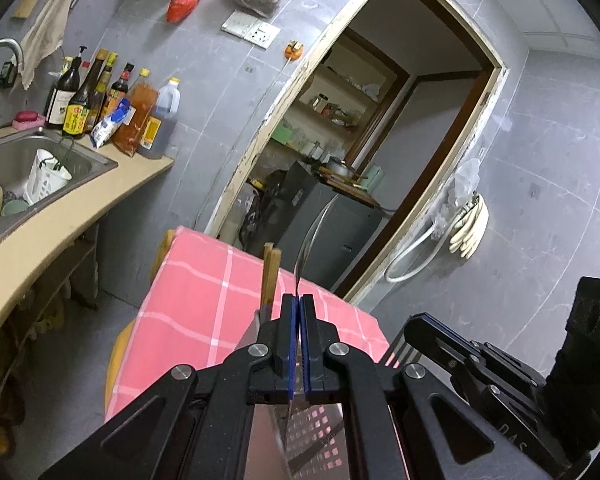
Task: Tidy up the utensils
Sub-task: 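Lower the spoon into the holder with the left gripper while the right gripper releases the fork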
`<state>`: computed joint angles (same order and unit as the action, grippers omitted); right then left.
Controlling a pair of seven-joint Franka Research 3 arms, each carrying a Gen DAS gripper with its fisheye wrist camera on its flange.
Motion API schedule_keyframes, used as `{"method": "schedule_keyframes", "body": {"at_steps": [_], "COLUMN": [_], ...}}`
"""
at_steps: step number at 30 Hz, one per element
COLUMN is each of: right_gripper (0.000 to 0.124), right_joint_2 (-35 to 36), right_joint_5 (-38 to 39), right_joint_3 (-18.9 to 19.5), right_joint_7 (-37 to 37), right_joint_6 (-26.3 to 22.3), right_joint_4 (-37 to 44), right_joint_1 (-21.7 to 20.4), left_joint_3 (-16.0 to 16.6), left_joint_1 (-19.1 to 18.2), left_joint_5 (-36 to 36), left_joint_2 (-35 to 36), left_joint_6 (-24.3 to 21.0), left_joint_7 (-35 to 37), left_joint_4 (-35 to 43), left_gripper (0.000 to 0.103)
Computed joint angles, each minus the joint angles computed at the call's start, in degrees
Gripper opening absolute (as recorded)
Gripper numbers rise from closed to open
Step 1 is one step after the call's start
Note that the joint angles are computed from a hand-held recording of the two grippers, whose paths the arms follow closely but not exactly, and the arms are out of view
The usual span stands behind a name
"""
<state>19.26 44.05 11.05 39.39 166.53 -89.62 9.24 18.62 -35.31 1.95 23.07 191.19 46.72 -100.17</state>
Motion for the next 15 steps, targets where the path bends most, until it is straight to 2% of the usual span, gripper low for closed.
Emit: {"method": "schedule_keyframes", "body": {"at_steps": [3, 5, 7, 9, 12, 14, 15], "right_gripper": [0.004, 0.005, 0.005, 0.005, 0.005, 0.005, 0.005], "right_joint_2": [0.4, 0.6, 0.6, 0.6, 0.4, 0.2, -0.1], "right_joint_5": [1.2, 2.8, 5.1, 6.2, 7.5, 7.8, 8.1], "right_joint_3": [0.2, 0.8, 1.4, 1.4, 1.1, 0.7, 0.6], "right_joint_7": [0.9, 0.3, -0.9, -1.5, -1.5, -0.9, -0.8], "right_joint_6": [-1.5, -2.4, -2.8, -2.5, -2.2, -1.6, -1.2], "right_joint_4": [0.3, 0.4, 0.4, 0.3, 0.2, 0.1, -0.1], "right_joint_1": [-0.5, -1.1, -1.7, -1.7, -1.5, -1.3, -1.3], "left_joint_3": [-4.7, -6.5, -6.5, -8.9, -8.2, -3.5, -1.9], "left_joint_1": [4.3, 6.0, 6.1, 8.4, 8.0, 3.8, 2.4], "left_joint_5": [1.1, 2.0, 3.0, 4.4, 6.2, 6.7, 7.0], "left_joint_2": [-1.0, -1.5, -1.9, -2.4, -3.0, -3.3, -3.5], "left_joint_6": [-0.7, -1.4, -2.0, -2.5, -2.7, -2.5, -2.4], "left_joint_7": [-0.4, -0.9, -1.7, -2.4, -3.9, -5.5, -6.0], "left_joint_4": [-0.8, -1.2, -1.5, -1.8, -2.4, -2.9, -3.1], "left_gripper": [0.003, 0.003, 0.003, 0.007, 0.018, 0.028, 0.030]}}
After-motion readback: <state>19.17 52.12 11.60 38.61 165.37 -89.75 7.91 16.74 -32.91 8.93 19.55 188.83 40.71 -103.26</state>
